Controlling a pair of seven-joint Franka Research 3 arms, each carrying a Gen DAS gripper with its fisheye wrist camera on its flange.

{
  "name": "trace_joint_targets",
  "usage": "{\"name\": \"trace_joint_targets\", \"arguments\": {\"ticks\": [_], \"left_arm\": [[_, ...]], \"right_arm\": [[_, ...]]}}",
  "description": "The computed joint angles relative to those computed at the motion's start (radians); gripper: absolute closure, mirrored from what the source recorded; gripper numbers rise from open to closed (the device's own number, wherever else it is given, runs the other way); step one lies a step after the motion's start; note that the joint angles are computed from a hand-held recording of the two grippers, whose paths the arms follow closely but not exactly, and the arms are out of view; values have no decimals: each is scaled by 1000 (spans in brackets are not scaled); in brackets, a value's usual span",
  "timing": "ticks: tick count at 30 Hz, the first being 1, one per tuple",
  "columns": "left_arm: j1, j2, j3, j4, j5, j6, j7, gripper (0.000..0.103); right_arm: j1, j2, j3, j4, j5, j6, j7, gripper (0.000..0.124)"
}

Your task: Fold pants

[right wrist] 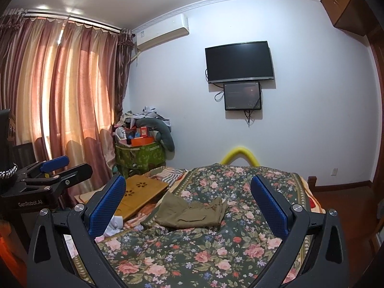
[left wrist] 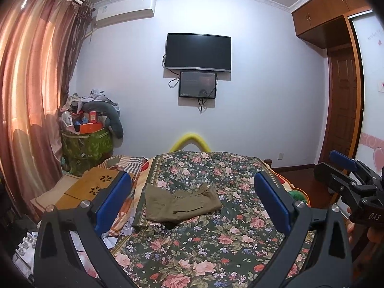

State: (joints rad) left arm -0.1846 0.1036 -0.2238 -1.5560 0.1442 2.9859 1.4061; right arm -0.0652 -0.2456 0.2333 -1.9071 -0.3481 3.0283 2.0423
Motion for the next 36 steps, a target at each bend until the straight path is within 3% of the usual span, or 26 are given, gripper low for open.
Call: {"name": "trace_joint_targets", "arguments": {"ticks": [18, 36], "left_arm": [[-1, -4, -8, -1, -30, -3, 48, 0], [16, 7, -35, 17, -161, -24, 172, 0]], "right_arm": [[-15, -15, 9, -14, 5, 4, 5, 21], [-28, -15, 21, -14, -7, 0, 16, 21]]}}
